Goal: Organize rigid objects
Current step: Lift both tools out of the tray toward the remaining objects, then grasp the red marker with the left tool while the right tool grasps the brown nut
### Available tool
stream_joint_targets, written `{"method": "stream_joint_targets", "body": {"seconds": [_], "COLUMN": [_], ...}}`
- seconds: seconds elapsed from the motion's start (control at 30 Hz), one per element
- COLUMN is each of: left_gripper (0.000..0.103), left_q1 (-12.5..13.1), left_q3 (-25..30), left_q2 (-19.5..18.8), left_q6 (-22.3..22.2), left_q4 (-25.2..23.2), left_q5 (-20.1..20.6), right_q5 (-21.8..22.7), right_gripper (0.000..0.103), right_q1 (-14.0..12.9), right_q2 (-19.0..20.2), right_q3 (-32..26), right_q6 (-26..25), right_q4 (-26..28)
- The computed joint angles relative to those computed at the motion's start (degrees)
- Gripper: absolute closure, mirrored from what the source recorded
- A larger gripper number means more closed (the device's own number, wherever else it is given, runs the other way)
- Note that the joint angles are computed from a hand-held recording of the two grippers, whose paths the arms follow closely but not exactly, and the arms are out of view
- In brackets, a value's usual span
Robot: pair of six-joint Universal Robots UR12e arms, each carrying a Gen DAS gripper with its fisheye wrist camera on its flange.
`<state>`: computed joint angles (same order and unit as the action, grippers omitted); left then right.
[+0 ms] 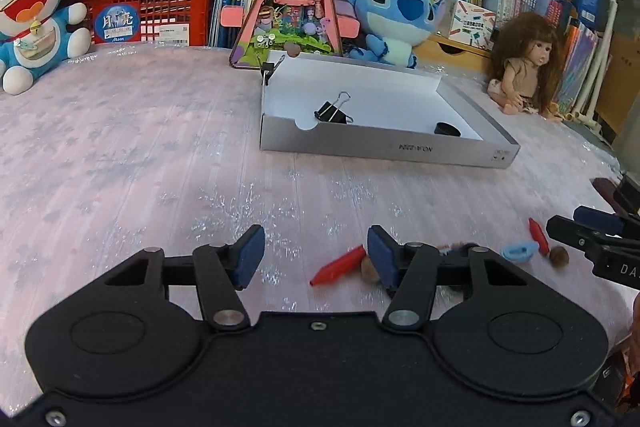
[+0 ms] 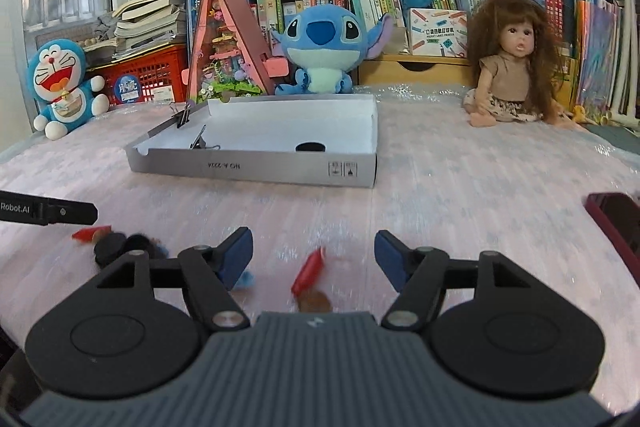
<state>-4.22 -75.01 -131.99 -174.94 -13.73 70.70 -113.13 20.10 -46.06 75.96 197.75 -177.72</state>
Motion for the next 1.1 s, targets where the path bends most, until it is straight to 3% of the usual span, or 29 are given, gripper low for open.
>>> {"method": "stream_joint_targets", "body": {"seconds": [0.33,0.5,0.83,1.0,1.1], "left_gripper": [0.067,0.068,0.076,0.084,0.094], "left_q1": [0.2,0.1,-0.7,-0.9,-0.9], "left_q3": [-0.8,-0.8,-0.1,-0.2,-0.2], "left_q2": [0.5,0.4,-0.4,-0.5,-0.5], "left_q6": [1.9,2.7,4.1,5.1,5.2], "left_q4": [-1.8,-1.7,-1.2,-0.6,-0.6], "left_q5": [0.1,-0.1,0.2,0.1,-0.3], "right_q5": [-2.9,-2.3,-2.2,-1.6,-1.3], "right_gripper": [0.024,0.026,0.045,0.052,0.060], "right_q1": [1.2,1.1,1.1,1.0,1.1], "right_q2": [-0.3,-0.6,-0.6,-0.5,-0.4], "right_q3": [1.7,2.5,2.4,2.1,1.9], "right_q6": [-2.7,-1.3,-1.1,-0.9,-1.3], "right_q4": [-0.7,-0.6,0.3,0.9,1.1]}}
